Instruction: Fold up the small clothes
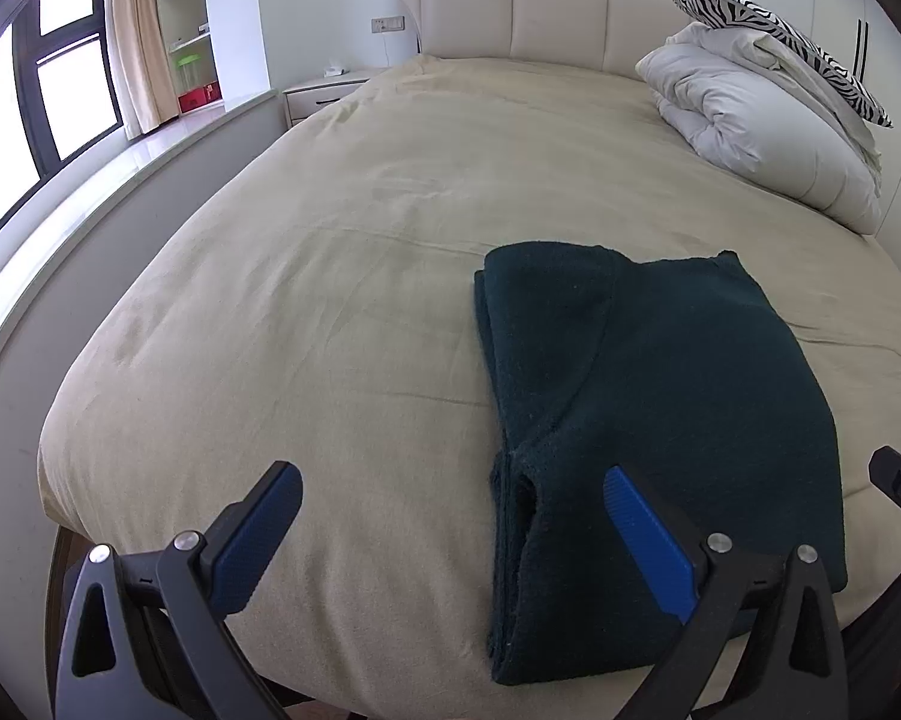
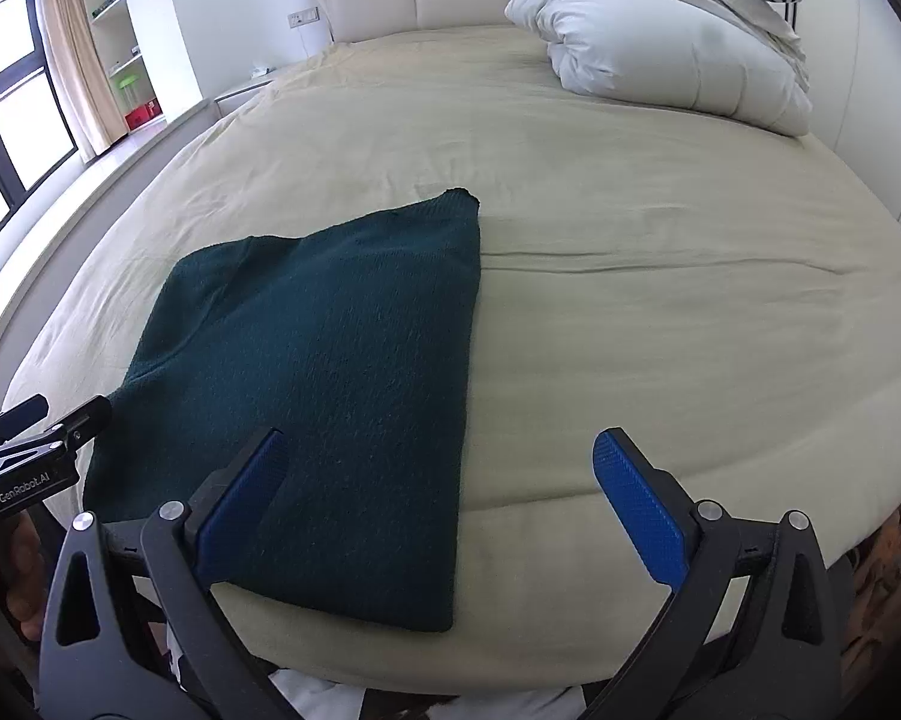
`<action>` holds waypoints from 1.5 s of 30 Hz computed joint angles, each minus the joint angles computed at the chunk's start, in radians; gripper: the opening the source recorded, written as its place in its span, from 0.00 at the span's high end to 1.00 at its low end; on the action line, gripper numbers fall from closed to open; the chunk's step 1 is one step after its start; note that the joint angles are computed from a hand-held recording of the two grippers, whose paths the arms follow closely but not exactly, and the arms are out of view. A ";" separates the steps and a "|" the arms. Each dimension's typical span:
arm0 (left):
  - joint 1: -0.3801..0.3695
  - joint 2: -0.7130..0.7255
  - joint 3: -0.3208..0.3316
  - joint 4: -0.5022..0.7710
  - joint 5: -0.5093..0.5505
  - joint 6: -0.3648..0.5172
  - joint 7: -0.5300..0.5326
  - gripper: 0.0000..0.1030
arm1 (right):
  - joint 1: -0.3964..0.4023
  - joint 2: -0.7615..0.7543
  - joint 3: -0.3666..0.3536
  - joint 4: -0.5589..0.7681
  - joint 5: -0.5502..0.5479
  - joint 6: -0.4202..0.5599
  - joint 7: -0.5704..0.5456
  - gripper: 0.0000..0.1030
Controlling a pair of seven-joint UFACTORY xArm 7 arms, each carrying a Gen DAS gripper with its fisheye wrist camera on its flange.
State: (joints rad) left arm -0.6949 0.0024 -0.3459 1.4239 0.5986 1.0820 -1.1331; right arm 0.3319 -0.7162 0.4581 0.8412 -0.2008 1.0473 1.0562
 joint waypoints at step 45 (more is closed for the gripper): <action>-0.003 0.002 0.001 0.001 0.000 -0.001 -0.004 0.00 | 0.010 0.022 0.003 0.011 -0.006 -0.003 0.027 0.00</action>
